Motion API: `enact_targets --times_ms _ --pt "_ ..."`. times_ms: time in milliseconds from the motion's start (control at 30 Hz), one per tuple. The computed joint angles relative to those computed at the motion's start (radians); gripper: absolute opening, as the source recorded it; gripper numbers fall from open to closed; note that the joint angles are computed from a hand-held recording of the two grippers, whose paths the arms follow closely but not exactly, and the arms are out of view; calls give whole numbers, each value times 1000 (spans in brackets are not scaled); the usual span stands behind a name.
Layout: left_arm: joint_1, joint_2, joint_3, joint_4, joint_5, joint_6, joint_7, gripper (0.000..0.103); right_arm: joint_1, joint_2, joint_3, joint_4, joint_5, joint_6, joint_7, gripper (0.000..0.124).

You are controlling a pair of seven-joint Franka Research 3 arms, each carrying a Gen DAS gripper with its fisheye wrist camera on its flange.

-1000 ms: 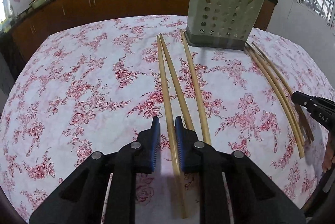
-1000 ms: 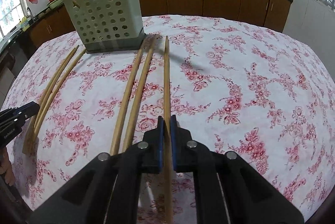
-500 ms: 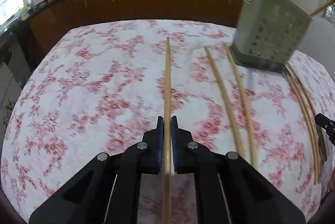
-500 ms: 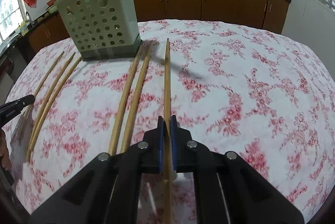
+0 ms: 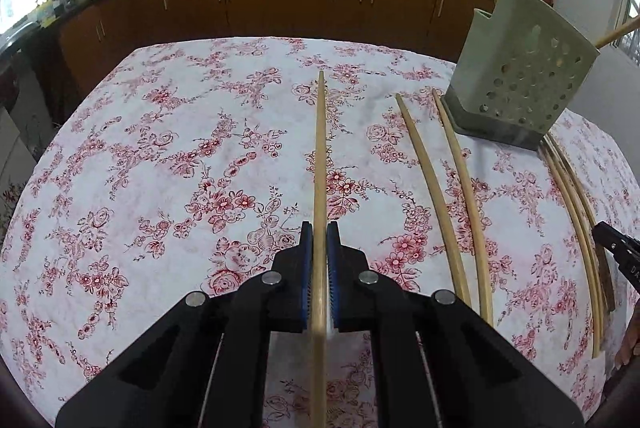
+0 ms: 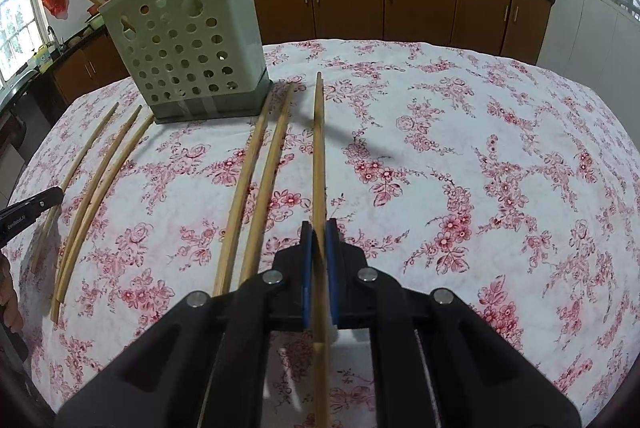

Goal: Organize utensils

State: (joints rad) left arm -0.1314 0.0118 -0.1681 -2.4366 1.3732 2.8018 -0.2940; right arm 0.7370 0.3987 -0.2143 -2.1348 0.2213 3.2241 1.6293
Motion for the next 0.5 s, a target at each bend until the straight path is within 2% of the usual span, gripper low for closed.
enact_targets --times_ms 500 --pt "6 -1 3 -2 29 27 -42 9 -4 0 6 -2 9 4 -9 9"
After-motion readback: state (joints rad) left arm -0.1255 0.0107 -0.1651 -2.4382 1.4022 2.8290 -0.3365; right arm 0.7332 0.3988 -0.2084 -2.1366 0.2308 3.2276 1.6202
